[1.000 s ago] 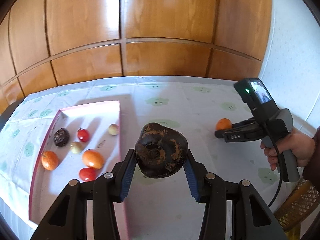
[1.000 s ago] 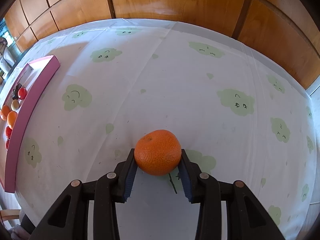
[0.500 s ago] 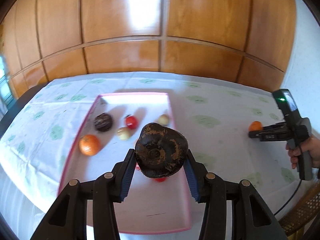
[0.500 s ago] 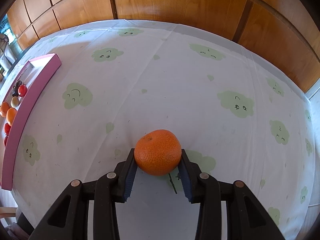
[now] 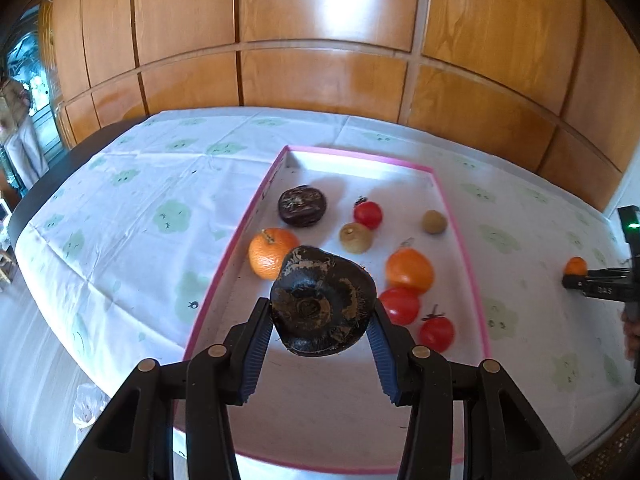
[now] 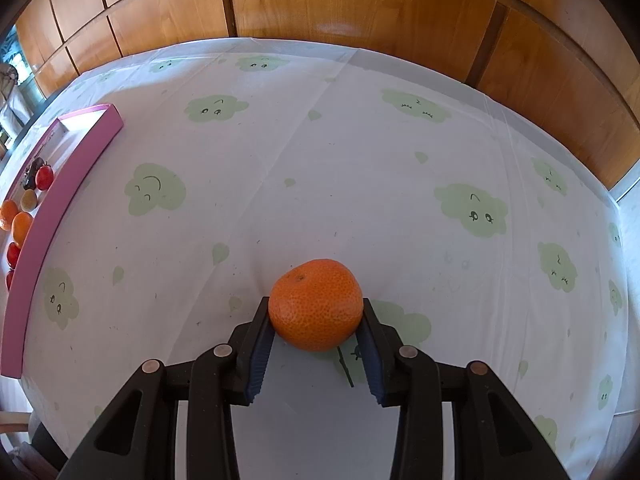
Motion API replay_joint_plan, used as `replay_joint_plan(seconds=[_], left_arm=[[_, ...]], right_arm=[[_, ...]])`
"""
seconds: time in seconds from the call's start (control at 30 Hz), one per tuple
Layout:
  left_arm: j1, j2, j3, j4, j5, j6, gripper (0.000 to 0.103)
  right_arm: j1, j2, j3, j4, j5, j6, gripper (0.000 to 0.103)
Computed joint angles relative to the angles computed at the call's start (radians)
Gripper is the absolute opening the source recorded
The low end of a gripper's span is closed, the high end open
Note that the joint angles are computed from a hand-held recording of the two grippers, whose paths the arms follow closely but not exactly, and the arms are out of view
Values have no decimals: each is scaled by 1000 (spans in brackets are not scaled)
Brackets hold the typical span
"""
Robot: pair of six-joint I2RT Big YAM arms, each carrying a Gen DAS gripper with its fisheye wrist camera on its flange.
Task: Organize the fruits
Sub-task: 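Lower dark fruit into pink tray and open left tool while right holds mandarin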
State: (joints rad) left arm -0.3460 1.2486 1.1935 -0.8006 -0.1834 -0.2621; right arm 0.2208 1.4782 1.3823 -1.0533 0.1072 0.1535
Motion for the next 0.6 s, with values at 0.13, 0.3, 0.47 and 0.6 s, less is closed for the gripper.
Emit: replay_joint_plan(seconds=[0.13, 0.3, 0.47, 0.6], left_arm=[[-4, 19, 5, -2, -23, 14, 48], [-15, 30, 0, 10, -34, 20, 48], [-24, 30, -1, 20, -36, 13, 48], [-23, 37, 5, 20, -23, 8, 48]], right_arm=[[1, 4, 5, -4, 1, 1, 40], [5, 4, 4, -4, 6, 6, 40], [5, 3, 1, 0, 7, 9, 40], [5, 2, 0, 1, 7, 10, 40]])
